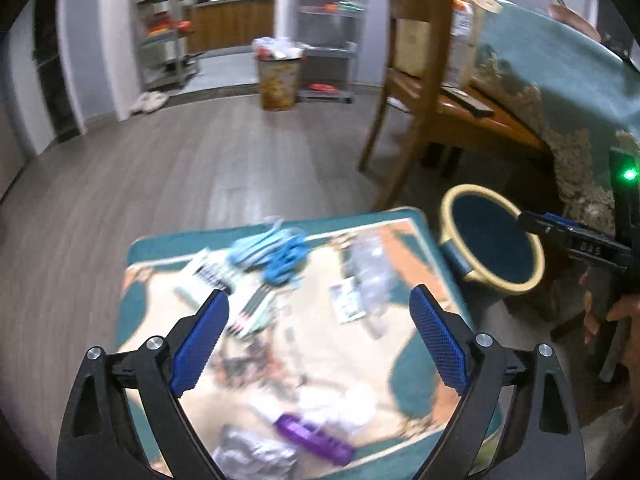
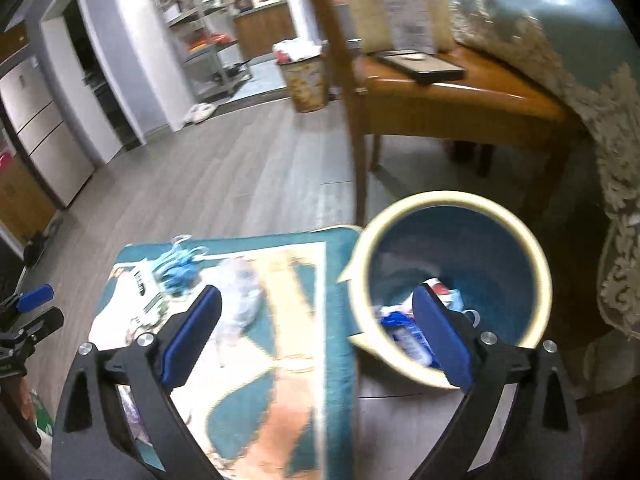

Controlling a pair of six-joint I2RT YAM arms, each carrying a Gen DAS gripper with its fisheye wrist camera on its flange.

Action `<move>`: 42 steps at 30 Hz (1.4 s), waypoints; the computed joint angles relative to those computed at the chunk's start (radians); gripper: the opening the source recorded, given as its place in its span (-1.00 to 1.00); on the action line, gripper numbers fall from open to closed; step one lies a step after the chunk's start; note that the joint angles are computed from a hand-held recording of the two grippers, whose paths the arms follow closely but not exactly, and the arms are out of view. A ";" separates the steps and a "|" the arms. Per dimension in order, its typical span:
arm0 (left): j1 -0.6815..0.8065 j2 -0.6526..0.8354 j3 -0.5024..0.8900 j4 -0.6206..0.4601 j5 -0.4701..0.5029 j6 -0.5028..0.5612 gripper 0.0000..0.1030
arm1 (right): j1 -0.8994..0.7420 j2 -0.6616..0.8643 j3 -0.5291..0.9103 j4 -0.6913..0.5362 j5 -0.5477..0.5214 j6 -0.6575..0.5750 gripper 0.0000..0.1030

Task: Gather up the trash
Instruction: 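Grasp the purple spray bottle with the right gripper while the left gripper grasps the foil blister pack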

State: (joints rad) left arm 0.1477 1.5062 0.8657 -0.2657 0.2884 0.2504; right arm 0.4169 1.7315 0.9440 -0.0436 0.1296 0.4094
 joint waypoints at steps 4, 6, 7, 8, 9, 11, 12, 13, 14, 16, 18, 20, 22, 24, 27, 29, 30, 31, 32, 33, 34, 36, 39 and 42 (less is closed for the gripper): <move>0.135 -0.030 -0.063 0.006 0.014 0.089 0.78 | 0.110 0.064 0.058 -0.028 0.049 0.010 0.83; 0.197 -0.049 -0.111 0.052 0.001 0.137 0.78 | 0.186 0.112 0.102 -0.055 0.116 -0.009 0.83; 0.226 -0.056 -0.135 0.079 -0.002 0.153 0.78 | 0.224 0.135 0.118 -0.058 0.147 -0.027 0.83; 0.265 -0.056 -0.155 0.103 0.003 0.165 0.79 | 0.246 0.148 0.122 -0.054 0.161 -0.038 0.83; 0.308 -0.044 -0.163 0.105 0.020 0.170 0.79 | 0.278 0.165 0.122 -0.046 0.172 -0.051 0.83; 0.382 -0.002 -0.152 0.081 0.056 0.187 0.79 | 0.314 0.188 0.116 -0.028 0.169 -0.060 0.83; 0.405 0.002 -0.159 0.084 0.058 0.199 0.79 | 0.337 0.201 0.113 -0.022 0.155 -0.054 0.83; 0.426 0.002 -0.170 0.097 0.056 0.214 0.79 | 0.352 0.214 0.115 -0.016 0.143 -0.048 0.83; 0.444 0.003 -0.184 0.120 0.049 0.230 0.79 | 0.367 0.223 0.119 -0.017 0.138 -0.039 0.83; 0.479 0.016 -0.198 0.150 0.041 0.249 0.79 | 0.410 0.254 0.143 -0.031 0.139 -0.022 0.82; 0.502 0.043 -0.178 0.131 0.054 0.238 0.79 | 0.444 0.279 0.164 -0.040 0.139 -0.008 0.82; 0.525 0.060 -0.161 0.110 0.078 0.231 0.79 | 0.477 0.303 0.183 -0.039 0.138 0.015 0.82; 0.534 0.069 -0.148 0.096 0.085 0.231 0.79 | 0.500 0.330 0.210 -0.045 0.132 0.032 0.79; 0.535 0.086 -0.132 0.096 0.078 0.232 0.80 | 0.523 0.370 0.251 -0.048 0.115 0.033 0.66; 0.532 0.122 -0.107 0.095 0.054 0.223 0.80 | 0.544 0.446 0.324 -0.060 0.055 0.022 0.35; 0.537 0.146 -0.092 0.090 0.049 0.222 0.80 | 0.558 0.501 0.377 -0.078 0.001 0.007 0.14; 0.543 0.161 -0.080 0.080 0.054 0.221 0.80 | 0.565 0.528 0.409 -0.102 -0.013 -0.007 -0.04; 0.547 0.174 -0.070 0.070 0.058 0.220 0.80 | 0.574 0.559 0.446 -0.135 -0.018 -0.025 -0.16; 0.551 0.189 -0.059 0.058 0.058 0.224 0.80 | 0.582 0.588 0.479 -0.160 -0.022 -0.038 -0.18; 0.551 0.195 -0.057 0.056 0.053 0.226 0.80 | 0.587 0.613 0.510 -0.186 -0.016 -0.046 -0.19; 0.550 0.199 -0.059 0.059 0.046 0.229 0.80 | 0.592 0.634 0.535 -0.210 -0.007 -0.048 -0.19; 0.550 0.204 -0.065 0.066 0.035 0.236 0.80 | 0.593 0.667 0.567 -0.230 0.004 -0.043 -0.19; 0.550 0.208 -0.078 0.076 0.024 0.241 0.81 | 0.588 0.713 0.611 -0.257 0.005 -0.045 -0.21; 0.544 0.210 -0.086 0.080 0.015 0.252 0.80 | 0.585 0.740 0.631 -0.257 0.013 -0.058 -0.39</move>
